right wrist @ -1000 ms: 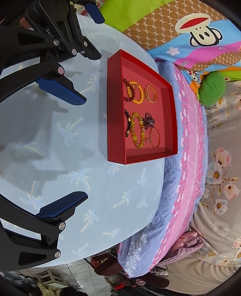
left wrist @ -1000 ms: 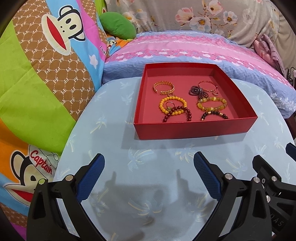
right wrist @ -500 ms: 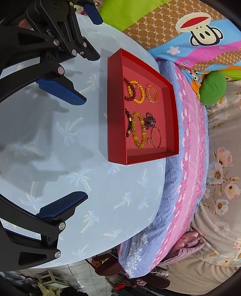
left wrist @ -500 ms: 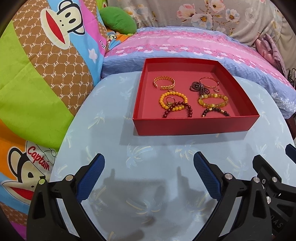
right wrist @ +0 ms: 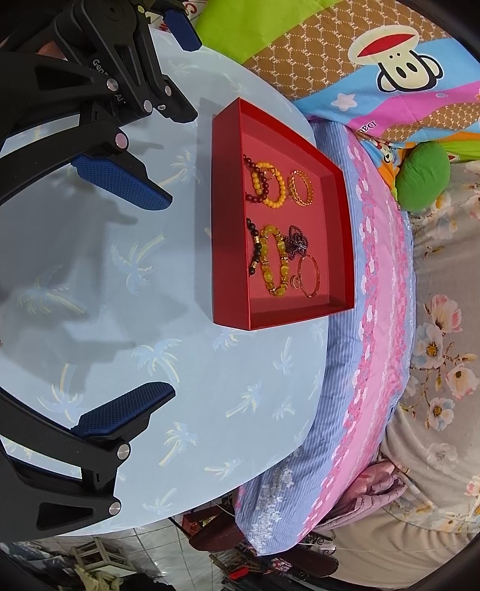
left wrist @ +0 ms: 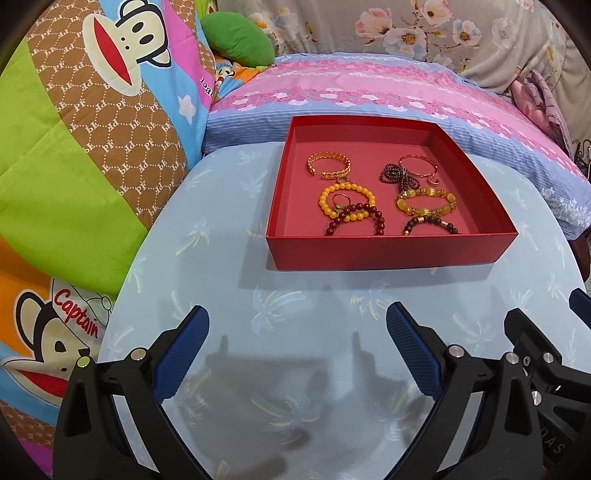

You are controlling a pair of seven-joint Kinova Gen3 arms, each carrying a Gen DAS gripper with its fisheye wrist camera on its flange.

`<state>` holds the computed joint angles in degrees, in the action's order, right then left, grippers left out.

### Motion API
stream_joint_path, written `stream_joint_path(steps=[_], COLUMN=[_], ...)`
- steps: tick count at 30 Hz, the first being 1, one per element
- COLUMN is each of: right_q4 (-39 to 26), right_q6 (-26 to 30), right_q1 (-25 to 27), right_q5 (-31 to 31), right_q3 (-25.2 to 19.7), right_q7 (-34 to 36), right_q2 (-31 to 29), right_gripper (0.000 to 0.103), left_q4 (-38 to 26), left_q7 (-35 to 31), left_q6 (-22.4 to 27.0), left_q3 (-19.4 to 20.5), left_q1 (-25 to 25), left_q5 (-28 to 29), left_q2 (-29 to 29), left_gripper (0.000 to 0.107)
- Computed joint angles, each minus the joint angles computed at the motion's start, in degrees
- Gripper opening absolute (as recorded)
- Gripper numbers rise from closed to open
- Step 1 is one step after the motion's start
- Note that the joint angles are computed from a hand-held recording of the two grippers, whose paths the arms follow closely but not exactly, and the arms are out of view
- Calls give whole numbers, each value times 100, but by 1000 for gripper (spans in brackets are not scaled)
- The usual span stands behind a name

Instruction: Organize jewelry

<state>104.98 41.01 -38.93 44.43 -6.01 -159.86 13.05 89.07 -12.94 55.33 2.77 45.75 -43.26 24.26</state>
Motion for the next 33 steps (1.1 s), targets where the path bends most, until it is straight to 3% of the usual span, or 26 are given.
stream_joint_path(steps=[33], right_q4=[-17], right_q6=[6], right_q1=[22], right_q5=[-53], right_q3=[-6], right_q7=[55], right_q2=[12], right_gripper=[90], left_q4=[-79], left_q7=[-151], left_q6=[96], left_q3=[10], left_q1=[-20], left_q5=[70], left_q2=[77], left_gripper=[92])
